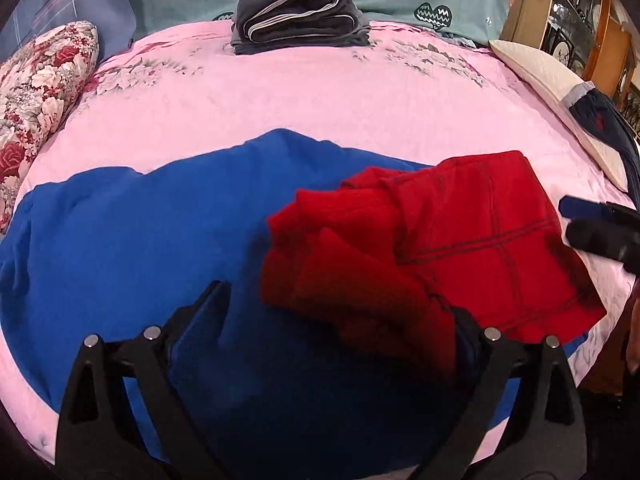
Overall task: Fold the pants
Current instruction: 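Fold the red leg with the right tool over the blue waist, then press the red fold flat with the right tool and release it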
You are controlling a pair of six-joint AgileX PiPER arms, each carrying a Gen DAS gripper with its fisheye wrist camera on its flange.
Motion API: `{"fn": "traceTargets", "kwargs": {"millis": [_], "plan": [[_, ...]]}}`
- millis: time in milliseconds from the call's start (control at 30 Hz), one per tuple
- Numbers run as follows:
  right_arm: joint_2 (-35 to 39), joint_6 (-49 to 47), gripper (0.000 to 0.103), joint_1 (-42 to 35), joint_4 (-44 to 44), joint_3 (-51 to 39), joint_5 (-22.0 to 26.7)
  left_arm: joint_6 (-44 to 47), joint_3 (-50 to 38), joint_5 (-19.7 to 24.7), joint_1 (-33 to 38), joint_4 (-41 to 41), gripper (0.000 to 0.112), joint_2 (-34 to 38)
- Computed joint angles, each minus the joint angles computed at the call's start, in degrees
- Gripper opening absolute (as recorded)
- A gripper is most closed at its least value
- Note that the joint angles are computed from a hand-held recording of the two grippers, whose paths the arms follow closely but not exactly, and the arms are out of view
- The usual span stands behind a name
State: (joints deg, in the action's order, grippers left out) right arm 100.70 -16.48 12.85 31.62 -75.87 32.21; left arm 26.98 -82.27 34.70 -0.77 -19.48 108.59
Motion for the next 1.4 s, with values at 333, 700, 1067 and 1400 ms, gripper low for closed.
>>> {"fn": "traceTargets", "kwargs": {"millis": [333, 700, 1067, 1400], "plan": [[9.06, -3.46, 0.016, 0.5, 3.12, -13.5, 9.92, -1.03, -0.48, 0.05, 0.43, -0.36, 0.099, -0.06], [13.7, 8.51, 0.022, -1.98, -14.84, -27.84, 15.13, -5.47, -14.11, 5.69, -2.41, -4.77, 0.099, 7.3], [0.88, 12.23, 0.055, -0.52, -20.6, -10.35, 0.39, 2.25, -0.55, 0.15, 1.99, -4.15, 0.099, -3.52], [14.68, 16.38, 0.055, 5.78, -25.31, -29.08, 12.25, 0.03, -10.76, 2.45, -1.86, -3.54, 0.1, 5.02]]}}
